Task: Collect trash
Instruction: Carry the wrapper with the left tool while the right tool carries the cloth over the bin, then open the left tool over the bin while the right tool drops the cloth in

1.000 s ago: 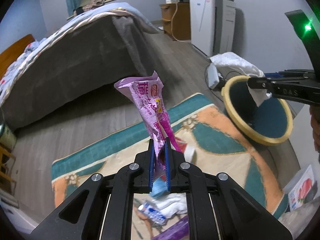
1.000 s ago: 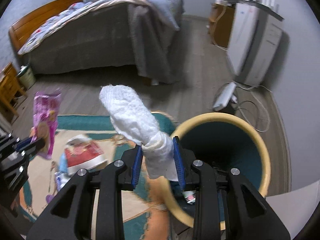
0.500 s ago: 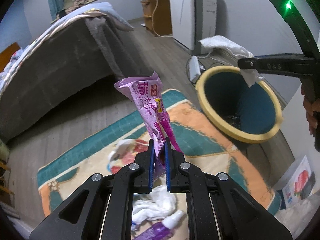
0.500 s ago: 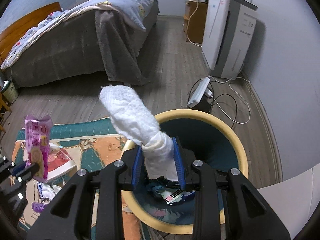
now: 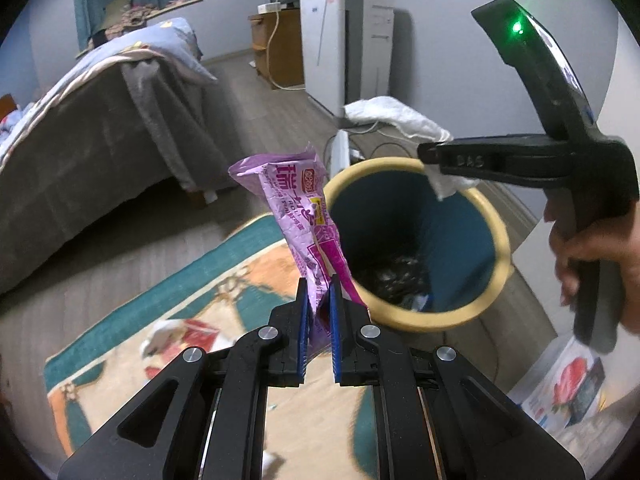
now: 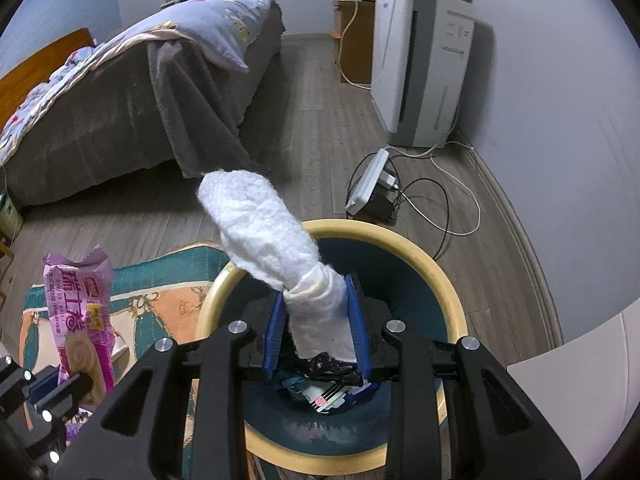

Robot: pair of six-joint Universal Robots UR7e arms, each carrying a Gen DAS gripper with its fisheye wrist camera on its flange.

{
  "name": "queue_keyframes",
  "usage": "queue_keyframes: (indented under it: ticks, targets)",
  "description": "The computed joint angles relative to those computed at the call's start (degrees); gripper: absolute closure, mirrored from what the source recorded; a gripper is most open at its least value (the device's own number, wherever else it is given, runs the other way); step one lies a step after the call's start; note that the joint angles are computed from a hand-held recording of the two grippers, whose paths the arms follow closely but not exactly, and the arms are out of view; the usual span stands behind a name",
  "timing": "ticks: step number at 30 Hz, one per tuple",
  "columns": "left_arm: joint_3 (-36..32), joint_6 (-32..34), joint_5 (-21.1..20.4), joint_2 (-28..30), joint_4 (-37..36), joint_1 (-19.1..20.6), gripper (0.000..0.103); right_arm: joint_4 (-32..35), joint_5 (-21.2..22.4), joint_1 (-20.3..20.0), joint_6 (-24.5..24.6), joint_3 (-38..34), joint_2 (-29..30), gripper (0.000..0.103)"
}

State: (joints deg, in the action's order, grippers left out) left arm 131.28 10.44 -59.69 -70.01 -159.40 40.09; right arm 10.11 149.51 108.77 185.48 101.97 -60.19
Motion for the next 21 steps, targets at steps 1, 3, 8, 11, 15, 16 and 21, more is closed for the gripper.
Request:
queue_keyframes:
  ticks: [1, 3, 8, 11, 15, 16, 21]
  targets:
    - [0.06, -0.36, -0.02, 0.79, -0.72, -0.44, 0.093, -0.16, -0.07, -0.26, 0.16, 0.35, -0.37, 0.074]
    - [0.19, -0.93, -0.37, 1.62, -1.34, -0.86, 0.093, -0.25, -0.05, -0.86, 1.12, 1.15, -1.17, 0.074]
    - [-0.06, -2.38, -1.25, 5.3, -3.11, -1.83, 0.093, -0.55, -0.72, -2.18, 3.32, 3.07, -3.5, 0.074]
    - [-0.11, -2.92, -1.67, 7.64, -3.9, -1.87, 0.093, -0.47, -1.3, -3.01, 3.88, 3.76, -4.43, 0.074]
    - [-0.53, -4.07, -2.57, 9.88, -4.29, -1.42, 0.093, -0.64, -1.96, -4.13, 4.57, 4.88, -5.83, 0.074]
    - [-0.7, -4.03, -2.57, 10.56, -4.41, -1.4, 0.093, -0.6, -2.17, -4.38, 4.76, 5.08, -6.06, 0.074]
    - [-1.66, -2.91, -1.49, 13.6, -5.56, -1.17, 0.093, -0.08, -2.55, -5.38, 6.42, 5.66, -6.64, 0.074]
